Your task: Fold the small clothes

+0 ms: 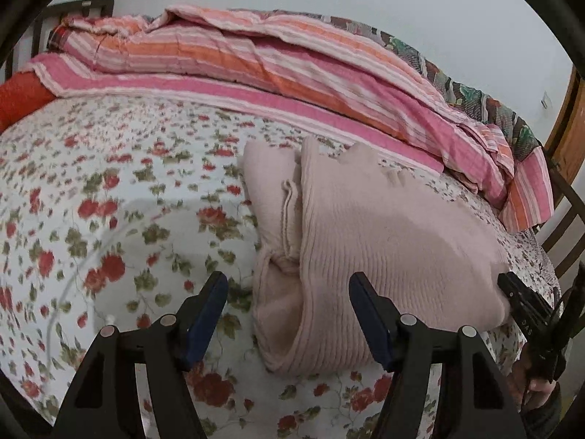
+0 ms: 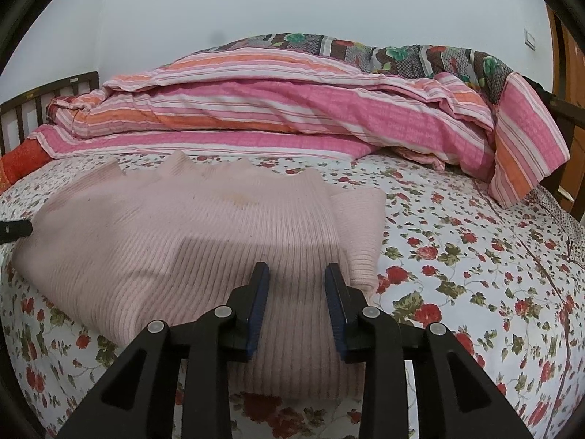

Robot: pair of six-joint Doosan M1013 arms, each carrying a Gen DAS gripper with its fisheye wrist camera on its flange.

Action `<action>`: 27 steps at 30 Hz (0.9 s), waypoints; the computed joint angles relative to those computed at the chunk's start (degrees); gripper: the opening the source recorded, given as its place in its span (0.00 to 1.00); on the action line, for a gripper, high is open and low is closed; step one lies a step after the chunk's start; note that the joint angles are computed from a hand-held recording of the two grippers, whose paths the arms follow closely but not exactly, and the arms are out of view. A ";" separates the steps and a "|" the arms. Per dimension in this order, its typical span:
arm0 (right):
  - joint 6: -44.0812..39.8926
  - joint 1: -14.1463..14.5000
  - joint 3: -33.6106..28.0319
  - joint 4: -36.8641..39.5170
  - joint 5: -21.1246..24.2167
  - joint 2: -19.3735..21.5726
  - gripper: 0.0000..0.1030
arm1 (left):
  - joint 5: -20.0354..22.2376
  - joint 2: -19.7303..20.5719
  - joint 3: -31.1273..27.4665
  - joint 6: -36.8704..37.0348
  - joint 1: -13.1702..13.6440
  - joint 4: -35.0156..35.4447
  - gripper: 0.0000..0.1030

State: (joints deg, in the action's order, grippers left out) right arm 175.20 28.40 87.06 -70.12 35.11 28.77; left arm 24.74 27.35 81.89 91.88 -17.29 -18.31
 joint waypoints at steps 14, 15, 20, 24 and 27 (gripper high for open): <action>3.72 -0.25 1.34 -2.71 -2.82 -0.92 0.31 | 4.73 8.33 -14.02 -13.88 -1.15 14.04 0.64; 5.09 -0.34 1.70 -3.67 -3.47 -1.17 0.31 | 5.17 8.97 -14.79 -15.88 -1.13 15.81 0.60; 10.48 -1.01 2.83 -6.95 -6.00 -2.01 0.31 | 3.93 10.07 -14.18 -14.39 -0.51 12.67 0.52; 14.97 -1.20 3.37 -10.39 -6.44 -2.32 0.31 | 4.46 10.15 -14.65 -13.07 -0.51 11.65 0.52; 18.34 -1.05 3.61 -14.09 -5.95 -2.31 0.42 | 5.32 10.20 -14.83 -8.89 0.07 6.81 0.55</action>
State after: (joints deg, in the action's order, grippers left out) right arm 193.54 27.35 90.67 -84.21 29.16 26.46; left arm 30.06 37.55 67.06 82.99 -17.21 -11.51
